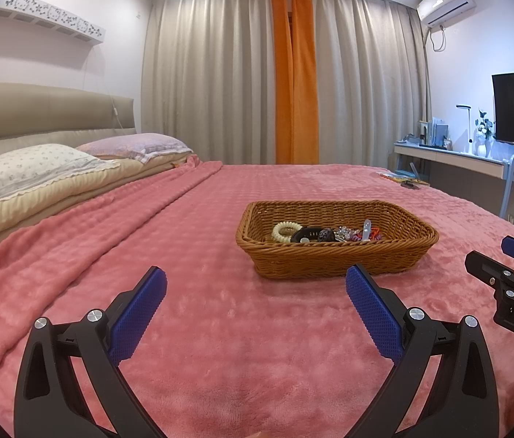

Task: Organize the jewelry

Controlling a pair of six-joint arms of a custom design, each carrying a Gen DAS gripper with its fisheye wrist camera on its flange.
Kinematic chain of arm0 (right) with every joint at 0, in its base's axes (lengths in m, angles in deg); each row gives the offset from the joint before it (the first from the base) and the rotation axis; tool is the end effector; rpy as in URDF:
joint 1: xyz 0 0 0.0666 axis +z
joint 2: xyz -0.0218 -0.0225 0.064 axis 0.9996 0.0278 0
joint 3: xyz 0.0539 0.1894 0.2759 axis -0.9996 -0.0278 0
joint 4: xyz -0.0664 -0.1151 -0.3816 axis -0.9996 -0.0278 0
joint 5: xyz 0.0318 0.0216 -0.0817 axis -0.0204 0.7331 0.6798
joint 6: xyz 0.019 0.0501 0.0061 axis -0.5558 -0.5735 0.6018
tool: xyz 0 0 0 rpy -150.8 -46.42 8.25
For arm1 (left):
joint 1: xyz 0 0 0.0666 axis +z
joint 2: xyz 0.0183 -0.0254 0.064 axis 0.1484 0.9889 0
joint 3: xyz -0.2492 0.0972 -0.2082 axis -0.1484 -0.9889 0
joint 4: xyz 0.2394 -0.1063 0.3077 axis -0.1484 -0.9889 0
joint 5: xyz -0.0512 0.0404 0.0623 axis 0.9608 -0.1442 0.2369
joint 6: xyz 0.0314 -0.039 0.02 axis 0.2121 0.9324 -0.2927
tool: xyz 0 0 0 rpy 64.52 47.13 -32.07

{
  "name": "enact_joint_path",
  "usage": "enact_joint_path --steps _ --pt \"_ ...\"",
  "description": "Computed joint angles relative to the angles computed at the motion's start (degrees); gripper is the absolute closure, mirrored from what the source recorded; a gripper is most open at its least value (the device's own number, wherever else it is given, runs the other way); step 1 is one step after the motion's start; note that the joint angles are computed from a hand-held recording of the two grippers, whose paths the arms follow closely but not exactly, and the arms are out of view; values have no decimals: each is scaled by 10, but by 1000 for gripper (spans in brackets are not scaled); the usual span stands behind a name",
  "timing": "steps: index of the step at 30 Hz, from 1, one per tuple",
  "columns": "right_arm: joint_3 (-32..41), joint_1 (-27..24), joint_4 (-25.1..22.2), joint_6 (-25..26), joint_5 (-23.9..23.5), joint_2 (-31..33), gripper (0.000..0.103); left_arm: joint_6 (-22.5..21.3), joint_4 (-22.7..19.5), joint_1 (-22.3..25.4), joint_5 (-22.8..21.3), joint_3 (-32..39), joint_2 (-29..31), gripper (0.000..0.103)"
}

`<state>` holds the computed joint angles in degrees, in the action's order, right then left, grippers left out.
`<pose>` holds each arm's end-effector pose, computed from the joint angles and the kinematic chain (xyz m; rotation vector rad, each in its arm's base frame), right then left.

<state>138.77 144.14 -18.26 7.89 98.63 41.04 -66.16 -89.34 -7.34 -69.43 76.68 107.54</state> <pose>0.2958 0.3766 0.5534 0.2736 1.9206 -0.2274 0.3662 -0.1066 0.5453 0.3224 1.8360 -0.2198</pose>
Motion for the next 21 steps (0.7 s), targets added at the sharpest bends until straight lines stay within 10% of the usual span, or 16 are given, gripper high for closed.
enact_joint_path --steps 21 --pt "1 0 -1 0 0 1 28 2 -6 12 26 6 3 7"
